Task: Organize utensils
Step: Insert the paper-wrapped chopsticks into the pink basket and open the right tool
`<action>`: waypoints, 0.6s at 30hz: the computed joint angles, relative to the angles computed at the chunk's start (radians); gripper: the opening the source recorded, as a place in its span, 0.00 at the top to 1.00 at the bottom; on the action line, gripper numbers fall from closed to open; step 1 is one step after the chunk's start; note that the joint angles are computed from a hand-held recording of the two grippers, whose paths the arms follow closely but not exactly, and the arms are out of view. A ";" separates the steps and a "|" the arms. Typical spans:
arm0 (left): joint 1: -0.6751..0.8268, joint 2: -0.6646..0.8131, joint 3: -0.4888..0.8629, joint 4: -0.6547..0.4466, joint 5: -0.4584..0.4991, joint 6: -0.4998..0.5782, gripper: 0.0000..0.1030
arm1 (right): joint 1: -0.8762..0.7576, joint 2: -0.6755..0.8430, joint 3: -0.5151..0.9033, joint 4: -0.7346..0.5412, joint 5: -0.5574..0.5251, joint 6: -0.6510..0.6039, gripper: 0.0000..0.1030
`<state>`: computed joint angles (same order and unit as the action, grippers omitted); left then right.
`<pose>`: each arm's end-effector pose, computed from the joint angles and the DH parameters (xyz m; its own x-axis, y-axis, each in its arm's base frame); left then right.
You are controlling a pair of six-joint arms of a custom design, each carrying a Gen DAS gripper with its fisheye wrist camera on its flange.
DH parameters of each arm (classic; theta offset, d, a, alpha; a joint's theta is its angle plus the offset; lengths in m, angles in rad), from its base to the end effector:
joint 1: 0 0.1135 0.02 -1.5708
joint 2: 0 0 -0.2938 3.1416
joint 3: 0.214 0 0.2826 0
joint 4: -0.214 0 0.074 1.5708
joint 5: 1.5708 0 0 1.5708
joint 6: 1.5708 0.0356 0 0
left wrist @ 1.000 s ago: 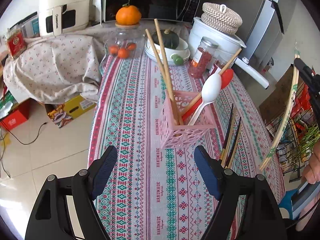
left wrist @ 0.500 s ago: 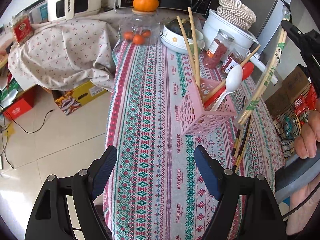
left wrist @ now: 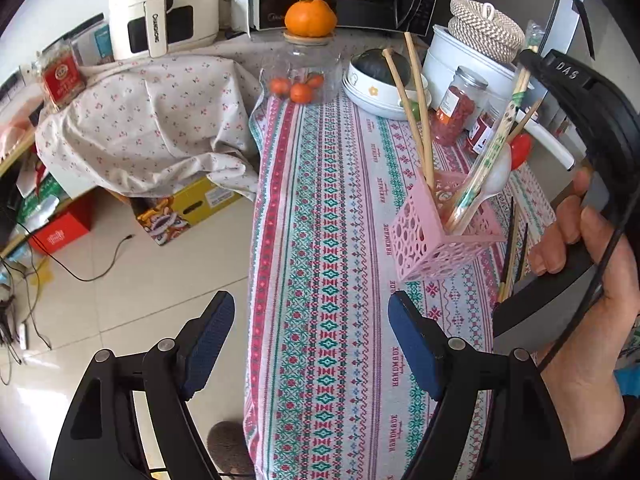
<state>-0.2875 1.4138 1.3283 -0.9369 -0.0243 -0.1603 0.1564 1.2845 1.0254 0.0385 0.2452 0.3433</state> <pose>0.2989 -0.0875 0.3464 -0.8511 0.0853 -0.5179 0.1372 0.9885 -0.0627 0.3226 0.0421 0.3589 -0.1756 0.3029 -0.9367 0.1508 0.9485 0.2784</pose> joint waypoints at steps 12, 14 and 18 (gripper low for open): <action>-0.030 -0.010 -0.002 -0.002 0.036 -0.050 0.21 | -0.149 -0.095 0.008 -0.209 -0.247 0.089 0.56; -0.054 -0.011 -0.004 -0.002 0.050 -0.064 0.21 | -0.212 -0.121 0.034 -0.289 -0.311 0.070 0.51; -0.101 -0.009 -0.013 0.023 0.129 -0.090 0.21 | -0.351 -0.125 0.102 -0.479 -0.443 -0.011 0.26</action>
<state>-0.3882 1.4051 1.3153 -0.9142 0.1043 -0.2504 -0.1946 1.1599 1.1271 -0.4401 -0.1979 0.3318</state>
